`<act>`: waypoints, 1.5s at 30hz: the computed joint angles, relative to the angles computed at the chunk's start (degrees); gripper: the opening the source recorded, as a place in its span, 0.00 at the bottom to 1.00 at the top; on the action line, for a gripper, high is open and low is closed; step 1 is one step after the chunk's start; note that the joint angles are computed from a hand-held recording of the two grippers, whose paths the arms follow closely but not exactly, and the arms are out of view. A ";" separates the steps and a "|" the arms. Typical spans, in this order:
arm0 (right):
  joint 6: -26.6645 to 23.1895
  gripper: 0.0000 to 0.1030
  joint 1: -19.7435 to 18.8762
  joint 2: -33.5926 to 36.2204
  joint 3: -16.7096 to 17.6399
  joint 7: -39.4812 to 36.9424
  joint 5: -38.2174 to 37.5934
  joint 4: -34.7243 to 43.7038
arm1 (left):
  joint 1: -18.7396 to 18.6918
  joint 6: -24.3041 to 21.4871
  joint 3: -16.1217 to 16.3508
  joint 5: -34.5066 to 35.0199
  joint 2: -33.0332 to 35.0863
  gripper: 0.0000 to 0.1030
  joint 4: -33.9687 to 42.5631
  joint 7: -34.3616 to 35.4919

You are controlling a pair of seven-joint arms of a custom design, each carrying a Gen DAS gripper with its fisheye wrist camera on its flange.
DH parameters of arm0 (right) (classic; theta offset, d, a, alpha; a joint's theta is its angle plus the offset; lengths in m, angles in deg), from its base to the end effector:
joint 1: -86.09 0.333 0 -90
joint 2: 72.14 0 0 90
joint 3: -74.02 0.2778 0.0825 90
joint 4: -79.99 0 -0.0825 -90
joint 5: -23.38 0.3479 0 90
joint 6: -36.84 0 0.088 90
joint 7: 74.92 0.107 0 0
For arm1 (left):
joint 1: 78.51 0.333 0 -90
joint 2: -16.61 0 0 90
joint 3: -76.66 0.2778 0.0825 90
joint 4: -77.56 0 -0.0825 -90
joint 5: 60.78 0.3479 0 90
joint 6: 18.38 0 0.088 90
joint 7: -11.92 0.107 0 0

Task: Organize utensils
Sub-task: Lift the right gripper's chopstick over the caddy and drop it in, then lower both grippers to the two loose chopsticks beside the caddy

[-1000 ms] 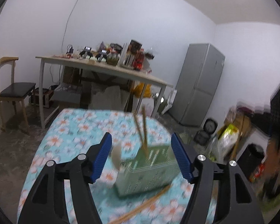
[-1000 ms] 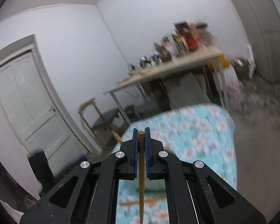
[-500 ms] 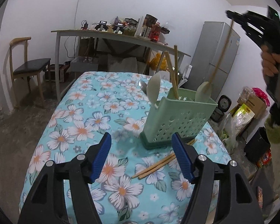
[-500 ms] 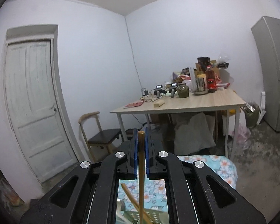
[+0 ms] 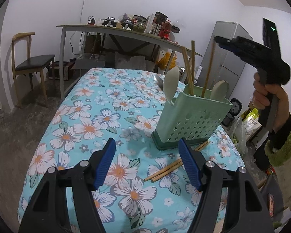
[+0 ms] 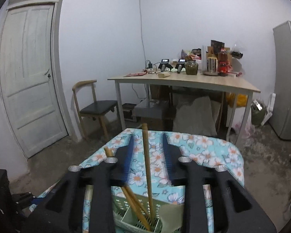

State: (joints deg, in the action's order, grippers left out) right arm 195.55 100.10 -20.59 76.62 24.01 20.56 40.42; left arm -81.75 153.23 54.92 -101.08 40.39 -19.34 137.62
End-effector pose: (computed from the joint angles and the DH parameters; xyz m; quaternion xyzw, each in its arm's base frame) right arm 0.7245 0.1966 0.5576 -0.6236 0.5491 -0.3053 0.4652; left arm 0.6274 -0.2011 0.4429 -0.5229 0.7112 -0.4471 0.1441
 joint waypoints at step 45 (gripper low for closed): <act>5.31 0.35 -8.96 -33.11 10.62 1.95 38.10 -65.06 | -4.25 -47.75 0.92 11.63 24.92 0.26 36.66 -7.99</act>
